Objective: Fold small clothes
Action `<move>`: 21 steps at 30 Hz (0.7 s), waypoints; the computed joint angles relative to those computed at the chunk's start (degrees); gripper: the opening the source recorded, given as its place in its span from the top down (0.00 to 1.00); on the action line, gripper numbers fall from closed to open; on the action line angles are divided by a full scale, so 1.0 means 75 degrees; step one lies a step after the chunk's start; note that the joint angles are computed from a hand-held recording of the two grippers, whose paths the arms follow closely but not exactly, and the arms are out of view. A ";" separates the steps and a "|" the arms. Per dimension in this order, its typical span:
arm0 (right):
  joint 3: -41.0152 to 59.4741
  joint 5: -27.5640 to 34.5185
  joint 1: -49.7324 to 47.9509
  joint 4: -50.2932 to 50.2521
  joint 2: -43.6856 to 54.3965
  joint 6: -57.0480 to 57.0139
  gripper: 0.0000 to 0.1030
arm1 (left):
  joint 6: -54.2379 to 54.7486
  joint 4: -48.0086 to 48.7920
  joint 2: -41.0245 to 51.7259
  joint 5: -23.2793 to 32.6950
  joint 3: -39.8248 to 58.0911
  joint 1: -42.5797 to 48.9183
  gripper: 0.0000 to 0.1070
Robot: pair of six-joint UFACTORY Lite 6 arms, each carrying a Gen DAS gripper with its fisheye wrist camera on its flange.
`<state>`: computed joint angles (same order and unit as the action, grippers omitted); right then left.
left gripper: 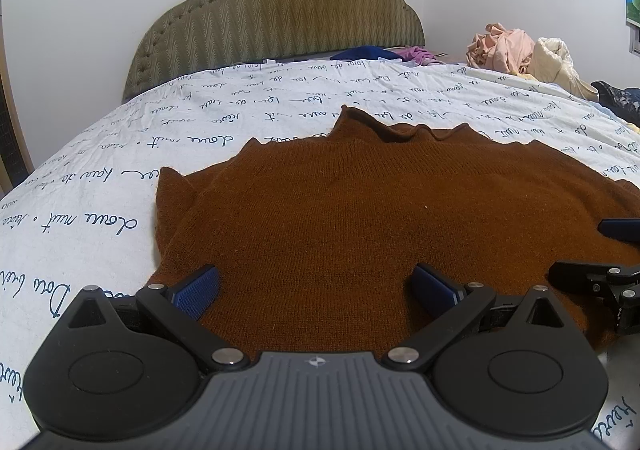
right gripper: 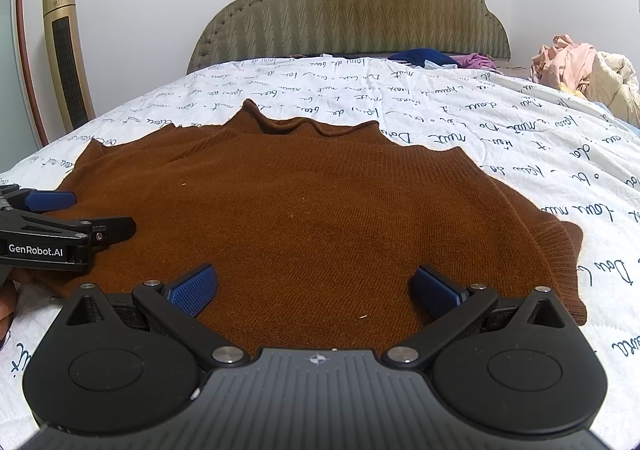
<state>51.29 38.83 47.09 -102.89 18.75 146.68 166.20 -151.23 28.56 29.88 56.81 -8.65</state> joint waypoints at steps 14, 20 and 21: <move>0.0111 0.0193 0.0152 0.0423 -0.0061 -0.0516 0.00 | -0.0354 0.0451 -0.0528 -0.0218 -0.0176 0.0126 0.04; 0.0241 0.0446 0.0528 0.0558 -0.0385 -0.0684 0.00 | -0.1465 0.2202 -0.1273 -0.0835 0.0071 0.0723 0.04; 0.0371 0.0514 0.0620 0.0678 -0.0385 -0.0887 0.00 | -0.1777 0.2584 -0.1277 -0.0874 0.0227 0.0869 0.04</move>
